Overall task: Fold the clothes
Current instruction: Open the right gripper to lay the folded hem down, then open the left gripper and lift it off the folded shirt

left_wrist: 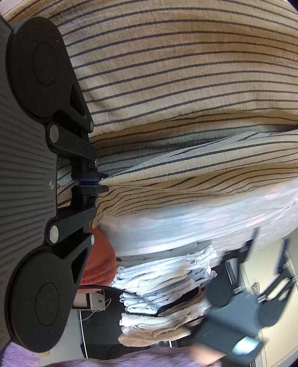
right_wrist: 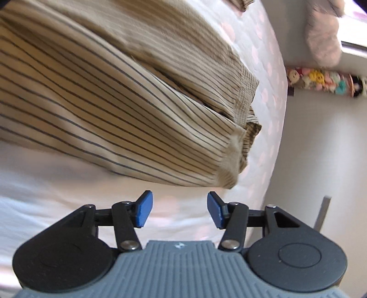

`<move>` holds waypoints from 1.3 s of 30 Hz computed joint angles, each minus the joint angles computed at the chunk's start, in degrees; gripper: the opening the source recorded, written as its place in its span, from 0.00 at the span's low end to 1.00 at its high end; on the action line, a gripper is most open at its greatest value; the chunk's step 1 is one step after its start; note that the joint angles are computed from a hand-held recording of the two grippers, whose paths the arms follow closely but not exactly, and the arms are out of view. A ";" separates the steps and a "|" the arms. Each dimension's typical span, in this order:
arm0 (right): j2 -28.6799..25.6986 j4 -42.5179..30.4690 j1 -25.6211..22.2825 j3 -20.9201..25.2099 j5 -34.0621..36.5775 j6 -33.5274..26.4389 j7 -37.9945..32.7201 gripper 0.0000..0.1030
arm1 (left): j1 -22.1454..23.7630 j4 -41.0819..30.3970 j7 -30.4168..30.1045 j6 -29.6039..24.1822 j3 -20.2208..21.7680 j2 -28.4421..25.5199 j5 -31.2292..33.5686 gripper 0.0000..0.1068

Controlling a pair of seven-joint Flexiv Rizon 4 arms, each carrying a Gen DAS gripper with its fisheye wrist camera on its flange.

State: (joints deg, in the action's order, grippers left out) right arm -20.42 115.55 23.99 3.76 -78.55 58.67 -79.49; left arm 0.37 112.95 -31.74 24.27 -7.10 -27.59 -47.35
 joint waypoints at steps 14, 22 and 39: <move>10.64 14.01 7.89 12.88 47.08 3.18 19.70 0.52 | -1.18 6.43 1.44 6.17 0.46 3.60 -3.10 0.14; 6.53 11.87 7.39 12.77 58.20 4.80 26.90 0.22 | -1.59 7.61 1.85 6.99 0.83 4.75 -2.48 0.14; 11.17 7.65 11.82 15.81 60.45 -9.48 20.77 0.05 | -1.97 5.05 -5.19 4.73 2.72 4.11 9.96 0.05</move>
